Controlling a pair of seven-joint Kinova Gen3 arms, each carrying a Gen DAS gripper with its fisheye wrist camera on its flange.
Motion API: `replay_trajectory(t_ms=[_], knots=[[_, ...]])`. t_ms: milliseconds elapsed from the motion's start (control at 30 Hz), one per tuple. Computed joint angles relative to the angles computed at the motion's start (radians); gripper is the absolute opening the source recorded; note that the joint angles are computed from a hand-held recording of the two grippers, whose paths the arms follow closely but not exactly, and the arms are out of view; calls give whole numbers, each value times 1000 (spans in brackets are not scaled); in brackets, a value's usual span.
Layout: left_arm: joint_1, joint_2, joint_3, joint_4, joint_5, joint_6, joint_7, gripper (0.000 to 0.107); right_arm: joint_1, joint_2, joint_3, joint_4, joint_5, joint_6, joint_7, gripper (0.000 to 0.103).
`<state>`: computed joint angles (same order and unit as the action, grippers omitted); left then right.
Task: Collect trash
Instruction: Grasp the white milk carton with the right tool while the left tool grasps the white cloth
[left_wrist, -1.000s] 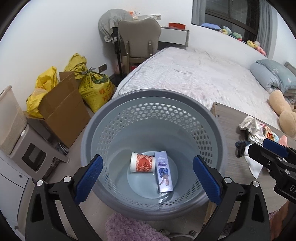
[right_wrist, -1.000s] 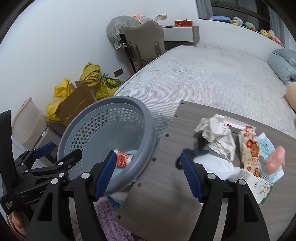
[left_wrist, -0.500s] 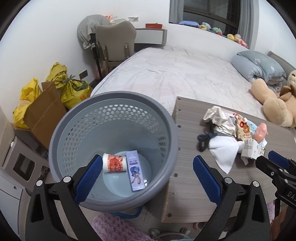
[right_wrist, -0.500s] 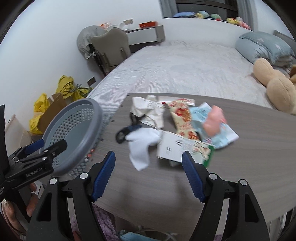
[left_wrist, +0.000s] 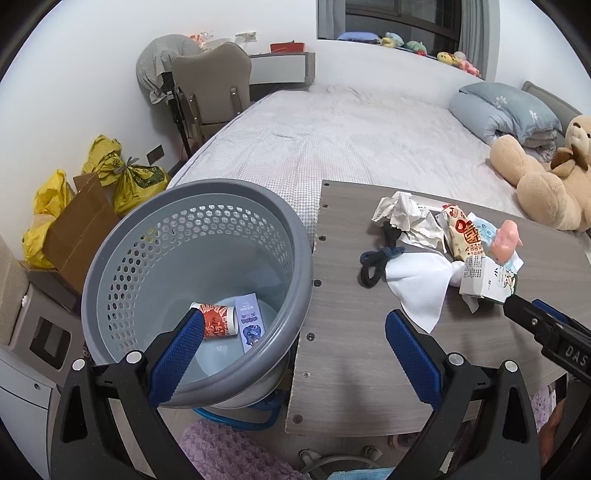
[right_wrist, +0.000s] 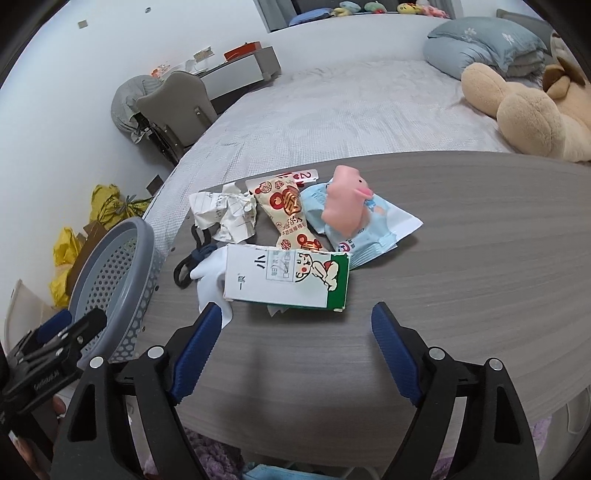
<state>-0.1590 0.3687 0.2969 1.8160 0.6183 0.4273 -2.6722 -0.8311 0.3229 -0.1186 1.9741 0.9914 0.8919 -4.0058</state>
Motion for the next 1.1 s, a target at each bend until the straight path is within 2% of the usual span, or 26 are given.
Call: replay_trajectory(t_ms=[267, 567, 700, 1100], knots=[[17, 4, -10, -6, -23, 5, 18, 96, 38, 8, 23, 16, 46, -90, -29, 84], [29, 18, -19, -27, -53, 21, 50, 96, 61, 39, 43, -26, -15, -93, 45, 84], [28, 23, -18, -33, -59, 28, 57, 96, 72, 42, 60, -23, -32, -133, 60, 84], [23, 25, -14, -36, -59, 36, 55, 96, 61, 56, 95, -26, -19, -153, 58, 83]])
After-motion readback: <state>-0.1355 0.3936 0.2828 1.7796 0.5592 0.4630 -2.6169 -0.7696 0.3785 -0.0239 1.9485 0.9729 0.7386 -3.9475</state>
